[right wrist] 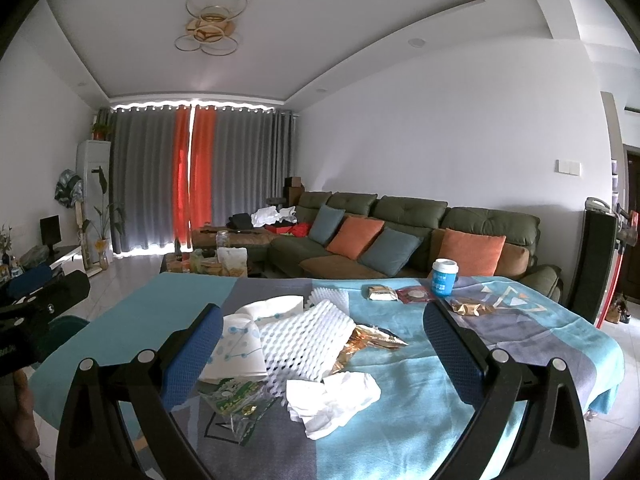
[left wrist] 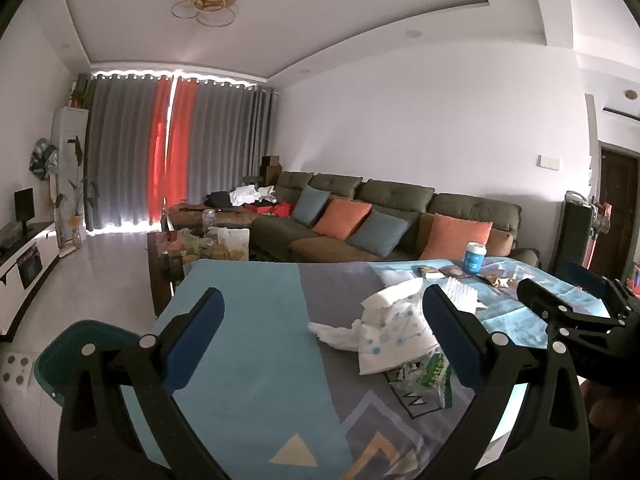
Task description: Collect trash
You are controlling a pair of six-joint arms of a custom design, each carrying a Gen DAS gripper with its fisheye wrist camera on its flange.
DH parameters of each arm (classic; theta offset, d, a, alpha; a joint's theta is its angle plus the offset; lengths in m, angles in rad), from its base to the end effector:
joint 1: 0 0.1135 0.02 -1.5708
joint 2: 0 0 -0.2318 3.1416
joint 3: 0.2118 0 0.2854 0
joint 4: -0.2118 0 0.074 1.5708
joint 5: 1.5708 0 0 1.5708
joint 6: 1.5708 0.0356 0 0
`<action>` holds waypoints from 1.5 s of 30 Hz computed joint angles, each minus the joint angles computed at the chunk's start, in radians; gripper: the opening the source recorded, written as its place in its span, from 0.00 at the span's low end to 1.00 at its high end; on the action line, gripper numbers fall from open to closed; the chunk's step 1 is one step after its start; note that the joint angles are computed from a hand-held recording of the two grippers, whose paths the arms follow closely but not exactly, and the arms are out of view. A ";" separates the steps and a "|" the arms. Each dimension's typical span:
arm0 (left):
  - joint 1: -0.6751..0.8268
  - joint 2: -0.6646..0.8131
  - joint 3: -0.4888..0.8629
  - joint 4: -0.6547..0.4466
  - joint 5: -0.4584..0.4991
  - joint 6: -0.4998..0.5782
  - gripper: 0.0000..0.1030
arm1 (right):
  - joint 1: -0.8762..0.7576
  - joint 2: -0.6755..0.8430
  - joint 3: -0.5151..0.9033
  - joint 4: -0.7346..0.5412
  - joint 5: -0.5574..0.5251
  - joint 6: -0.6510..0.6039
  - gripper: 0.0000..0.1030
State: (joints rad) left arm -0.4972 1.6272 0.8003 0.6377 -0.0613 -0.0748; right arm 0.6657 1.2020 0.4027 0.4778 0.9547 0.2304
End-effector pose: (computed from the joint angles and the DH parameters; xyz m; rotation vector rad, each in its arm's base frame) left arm 0.3295 -0.1763 0.1596 0.3278 1.7431 -0.3614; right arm 0.2253 0.1400 0.1416 0.2445 1.7442 -0.2539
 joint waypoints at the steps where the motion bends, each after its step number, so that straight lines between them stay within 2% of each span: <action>1: -0.001 0.002 0.003 -0.005 0.001 0.002 0.95 | 0.000 0.000 -0.001 0.004 -0.001 -0.002 0.94; 8: -0.004 0.016 0.016 -0.015 -0.011 0.013 0.95 | 0.000 0.002 -0.002 0.007 0.000 -0.002 0.94; 17: 0.009 0.036 0.012 0.038 -0.002 -0.007 0.95 | 0.000 0.007 -0.001 0.007 0.002 0.005 0.94; 23: 0.012 0.047 0.034 0.003 0.011 -0.003 0.95 | -0.003 0.008 -0.002 0.009 0.001 0.005 0.94; 25: 0.017 0.046 0.037 -0.008 0.040 0.002 0.95 | -0.006 0.010 -0.003 0.008 0.003 0.011 0.94; 33: 0.015 0.053 0.048 -0.005 0.047 0.004 0.95 | -0.024 0.010 -0.009 -0.004 -0.003 0.030 0.94; 39: 0.011 0.068 0.073 -0.024 0.056 0.015 0.95 | -0.036 0.001 -0.001 -0.057 -0.018 0.064 0.94; 45: 0.005 0.113 0.147 -0.103 0.073 0.034 0.95 | -0.071 0.003 0.021 -0.143 -0.076 0.110 0.94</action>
State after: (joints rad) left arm -0.4918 1.7405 0.9474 0.5349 0.0118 -0.0407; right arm 0.5948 1.2048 0.4236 0.3347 0.8787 0.3407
